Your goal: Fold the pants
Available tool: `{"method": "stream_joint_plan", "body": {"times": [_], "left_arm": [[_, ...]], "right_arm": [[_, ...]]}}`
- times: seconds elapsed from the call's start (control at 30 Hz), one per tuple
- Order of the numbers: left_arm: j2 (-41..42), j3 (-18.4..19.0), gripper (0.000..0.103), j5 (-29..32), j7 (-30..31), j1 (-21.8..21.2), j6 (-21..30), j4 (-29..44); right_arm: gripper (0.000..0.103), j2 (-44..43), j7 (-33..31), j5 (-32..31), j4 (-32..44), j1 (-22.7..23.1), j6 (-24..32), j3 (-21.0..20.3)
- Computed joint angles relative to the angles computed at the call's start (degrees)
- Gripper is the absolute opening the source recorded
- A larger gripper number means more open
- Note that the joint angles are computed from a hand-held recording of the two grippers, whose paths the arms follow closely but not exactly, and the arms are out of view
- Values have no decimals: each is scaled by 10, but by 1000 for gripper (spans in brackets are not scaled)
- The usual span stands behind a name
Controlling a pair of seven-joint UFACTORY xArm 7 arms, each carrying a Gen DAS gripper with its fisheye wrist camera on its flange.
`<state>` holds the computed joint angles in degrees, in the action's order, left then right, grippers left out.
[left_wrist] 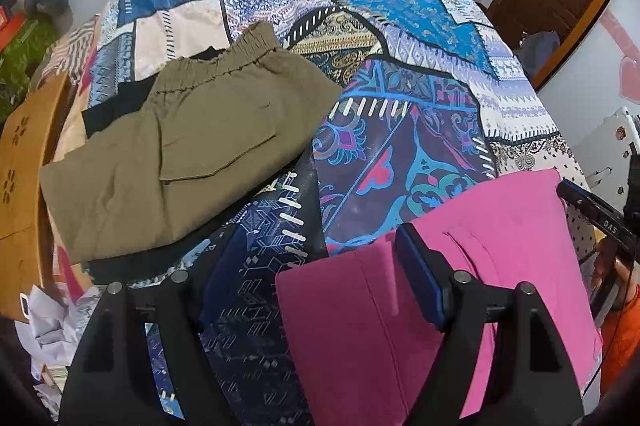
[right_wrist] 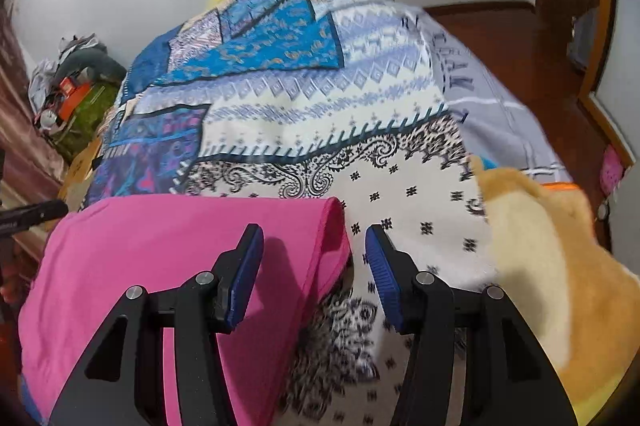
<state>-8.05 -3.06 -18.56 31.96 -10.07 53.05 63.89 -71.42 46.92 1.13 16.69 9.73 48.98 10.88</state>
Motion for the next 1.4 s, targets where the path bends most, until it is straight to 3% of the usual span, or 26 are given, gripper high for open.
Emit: {"method": "stream_joint_plan", "body": {"times": [0.13, 0.23, 0.3, 0.47, 0.77, 0.93, 1.03, 1.23, 1.4], "left_arm": [[6, -1, 77, -3, 6, -1, -3, -13], [-2, 1, 77, -15, 25, -2, -22, -29], [-14, -2, 78, -4, 34, -3, -46, -47], [-64, -6, 78, 35, 52, -11, -154, -122], [-83, 7, 78, 47, 21, -15, -179, -142], [-107, -5, 77, 126, -33, 15, -235, -169], [-101, 23, 77, 104, -13, 7, -181, -141], [-130, 40, 77, 59, 32, -9, -152, -126], [-142, 43, 78, 2, 58, -36, -87, -94]], "right_arm": [[47, 22, -25, 22, -15, 23, -38, -24], [32, 36, -37, 27, -18, 30, -48, -25], [12, 45, -42, 23, -16, 25, -47, -22], [7, 63, -55, 3, -5, 19, -28, -5], [0, 107, -49, -49, 37, 3, 24, 32], [0, 115, -53, -71, 58, 1, 70, 36], [1, 130, -52, -85, 84, -3, 107, 49], [12, 94, -41, -97, 134, -1, 144, 53], [44, 101, -48, -76, 185, 11, 105, 57]]}}
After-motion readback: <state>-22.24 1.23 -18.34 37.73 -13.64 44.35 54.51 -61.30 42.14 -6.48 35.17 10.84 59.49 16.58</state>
